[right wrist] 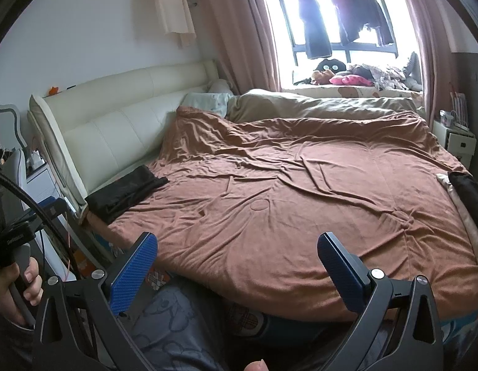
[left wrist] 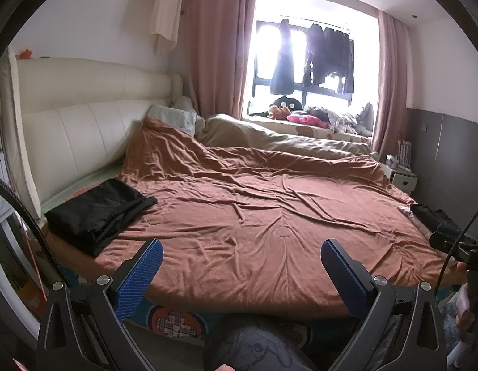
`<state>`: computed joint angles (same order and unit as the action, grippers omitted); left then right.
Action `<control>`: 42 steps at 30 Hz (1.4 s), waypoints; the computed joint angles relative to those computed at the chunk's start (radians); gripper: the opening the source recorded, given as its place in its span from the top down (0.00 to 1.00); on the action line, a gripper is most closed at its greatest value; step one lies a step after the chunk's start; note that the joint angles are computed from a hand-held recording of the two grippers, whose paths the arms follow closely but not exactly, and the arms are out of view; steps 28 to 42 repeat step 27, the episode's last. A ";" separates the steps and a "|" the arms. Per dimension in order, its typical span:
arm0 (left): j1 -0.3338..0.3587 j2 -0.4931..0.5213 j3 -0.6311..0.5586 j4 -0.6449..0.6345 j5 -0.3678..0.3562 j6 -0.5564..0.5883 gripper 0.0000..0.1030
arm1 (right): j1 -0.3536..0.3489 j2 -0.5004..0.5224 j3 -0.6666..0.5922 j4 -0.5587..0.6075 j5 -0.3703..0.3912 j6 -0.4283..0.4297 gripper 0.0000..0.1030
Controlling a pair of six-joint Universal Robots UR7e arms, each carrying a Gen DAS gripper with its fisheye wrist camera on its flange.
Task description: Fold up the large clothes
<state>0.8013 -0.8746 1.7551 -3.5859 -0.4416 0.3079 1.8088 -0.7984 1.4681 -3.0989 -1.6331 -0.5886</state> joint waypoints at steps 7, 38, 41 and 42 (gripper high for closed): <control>-0.004 -0.001 0.002 -0.028 -0.013 0.025 0.00 | -0.001 0.001 0.000 0.003 -0.001 0.005 0.00; -0.032 0.035 -0.027 -0.153 0.008 0.154 0.00 | -0.011 -0.003 0.000 0.011 -0.001 0.026 0.00; -0.032 0.035 -0.027 -0.153 0.008 0.154 0.00 | -0.011 -0.003 0.000 0.011 -0.001 0.026 0.00; -0.032 0.035 -0.027 -0.153 0.008 0.154 0.00 | -0.011 -0.003 0.000 0.011 -0.001 0.026 0.00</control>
